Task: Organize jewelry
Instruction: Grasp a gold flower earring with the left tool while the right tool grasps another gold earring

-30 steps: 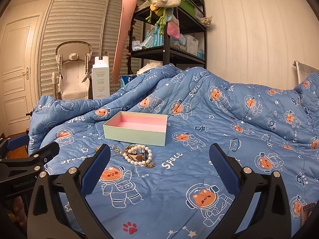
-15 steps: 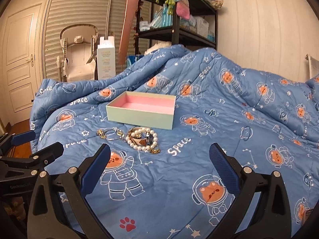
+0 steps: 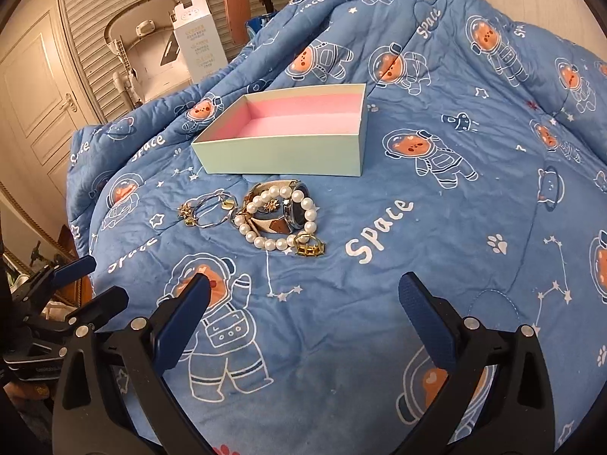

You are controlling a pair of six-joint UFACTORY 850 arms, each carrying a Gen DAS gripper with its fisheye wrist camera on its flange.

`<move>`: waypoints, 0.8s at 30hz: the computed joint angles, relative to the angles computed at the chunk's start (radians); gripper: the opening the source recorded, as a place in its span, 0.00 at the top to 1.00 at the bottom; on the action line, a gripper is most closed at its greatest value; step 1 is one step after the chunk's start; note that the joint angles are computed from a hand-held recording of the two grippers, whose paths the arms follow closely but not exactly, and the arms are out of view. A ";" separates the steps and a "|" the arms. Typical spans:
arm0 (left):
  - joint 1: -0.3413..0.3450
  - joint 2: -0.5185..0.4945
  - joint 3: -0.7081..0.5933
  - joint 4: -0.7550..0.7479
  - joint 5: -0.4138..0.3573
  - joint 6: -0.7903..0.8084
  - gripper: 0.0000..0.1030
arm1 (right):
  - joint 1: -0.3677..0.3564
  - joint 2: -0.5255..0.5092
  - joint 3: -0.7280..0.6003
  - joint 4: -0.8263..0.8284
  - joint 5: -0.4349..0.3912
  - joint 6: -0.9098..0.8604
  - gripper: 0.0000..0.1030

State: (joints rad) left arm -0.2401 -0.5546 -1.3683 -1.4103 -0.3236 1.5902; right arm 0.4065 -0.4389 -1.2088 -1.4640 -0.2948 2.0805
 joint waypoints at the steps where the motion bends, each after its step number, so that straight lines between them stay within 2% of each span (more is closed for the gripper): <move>1: 0.000 -0.008 -0.011 0.024 -0.001 -0.031 0.07 | -0.009 -0.005 -0.008 0.016 0.019 -0.026 0.05; 3: -0.002 -0.027 -0.041 0.103 -0.004 -0.112 0.07 | -0.022 -0.016 -0.020 0.028 0.043 -0.057 0.07; 5: -0.006 -0.043 -0.063 0.158 0.006 -0.171 0.07 | -0.032 -0.034 -0.044 0.131 0.054 -0.185 0.15; 9: -0.010 -0.066 -0.097 0.178 0.028 -0.192 0.10 | -0.042 -0.063 -0.078 0.293 0.068 -0.384 0.29; 12: -0.014 -0.096 -0.145 0.250 0.026 -0.255 0.17 | -0.045 -0.082 -0.099 0.358 0.062 -0.464 0.34; 14: -0.018 -0.123 -0.184 0.315 0.020 -0.310 0.26 | -0.047 -0.091 -0.109 0.391 0.063 -0.495 0.41; 18: -0.024 -0.173 -0.257 0.417 0.000 -0.408 0.37 | -0.049 -0.113 -0.136 0.485 0.048 -0.592 0.45; 19: -0.025 -0.185 -0.274 0.447 -0.005 -0.435 0.42 | -0.049 -0.115 -0.138 0.491 0.045 -0.597 0.49; 22: -0.029 -0.219 -0.321 0.553 -0.017 -0.513 0.57 | -0.052 -0.118 -0.141 0.507 0.042 -0.609 0.52; 24: -0.027 -0.228 -0.332 0.554 -0.019 -0.496 0.58 | -0.053 -0.118 -0.140 0.503 0.041 -0.602 0.55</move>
